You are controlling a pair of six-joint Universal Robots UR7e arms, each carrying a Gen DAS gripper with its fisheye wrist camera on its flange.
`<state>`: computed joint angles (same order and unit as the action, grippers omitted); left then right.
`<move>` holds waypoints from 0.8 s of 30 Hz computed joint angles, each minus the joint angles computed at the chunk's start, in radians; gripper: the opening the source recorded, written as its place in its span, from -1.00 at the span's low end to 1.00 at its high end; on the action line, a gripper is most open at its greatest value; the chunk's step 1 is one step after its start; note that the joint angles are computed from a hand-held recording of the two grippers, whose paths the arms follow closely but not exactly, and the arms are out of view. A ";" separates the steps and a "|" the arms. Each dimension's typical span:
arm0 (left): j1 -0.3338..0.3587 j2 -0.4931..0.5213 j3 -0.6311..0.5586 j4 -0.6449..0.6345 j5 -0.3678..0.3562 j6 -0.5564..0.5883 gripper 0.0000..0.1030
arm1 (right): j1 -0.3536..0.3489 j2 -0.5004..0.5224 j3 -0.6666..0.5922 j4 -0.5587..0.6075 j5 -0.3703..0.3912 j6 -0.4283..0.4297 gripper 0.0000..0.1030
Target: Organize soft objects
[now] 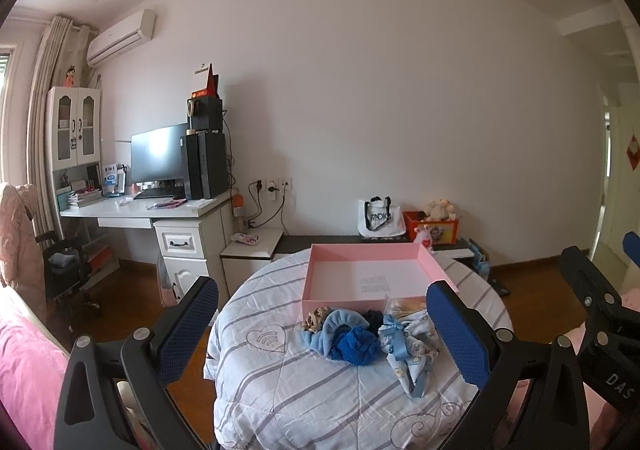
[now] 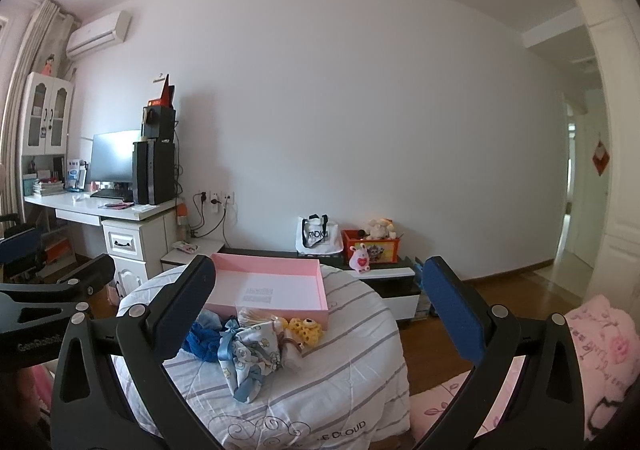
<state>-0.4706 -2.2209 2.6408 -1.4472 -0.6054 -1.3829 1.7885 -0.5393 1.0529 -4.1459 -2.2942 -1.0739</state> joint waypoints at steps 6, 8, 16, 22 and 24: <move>-0.003 -0.007 0.001 0.009 -0.005 -0.002 1.00 | 0.000 0.003 -0.004 0.001 -0.001 -0.001 1.00; -0.003 -0.007 0.000 0.008 -0.009 0.000 1.00 | 0.000 0.002 -0.003 0.002 -0.002 -0.002 1.00; 0.023 0.015 0.004 -0.048 -0.016 0.043 1.00 | -0.002 0.003 -0.002 0.002 -0.002 -0.001 1.00; 0.025 0.017 0.006 -0.057 -0.011 0.051 1.00 | -0.003 0.003 -0.003 0.010 -0.009 -0.001 1.00; 0.025 0.017 0.005 -0.054 -0.012 0.049 1.00 | -0.003 0.003 -0.001 0.010 -0.008 0.000 1.00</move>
<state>-0.4459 -2.2041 2.6463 -1.5014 -0.6170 -1.3339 1.7854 -0.5368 1.0518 -4.1363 -2.3020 -1.0737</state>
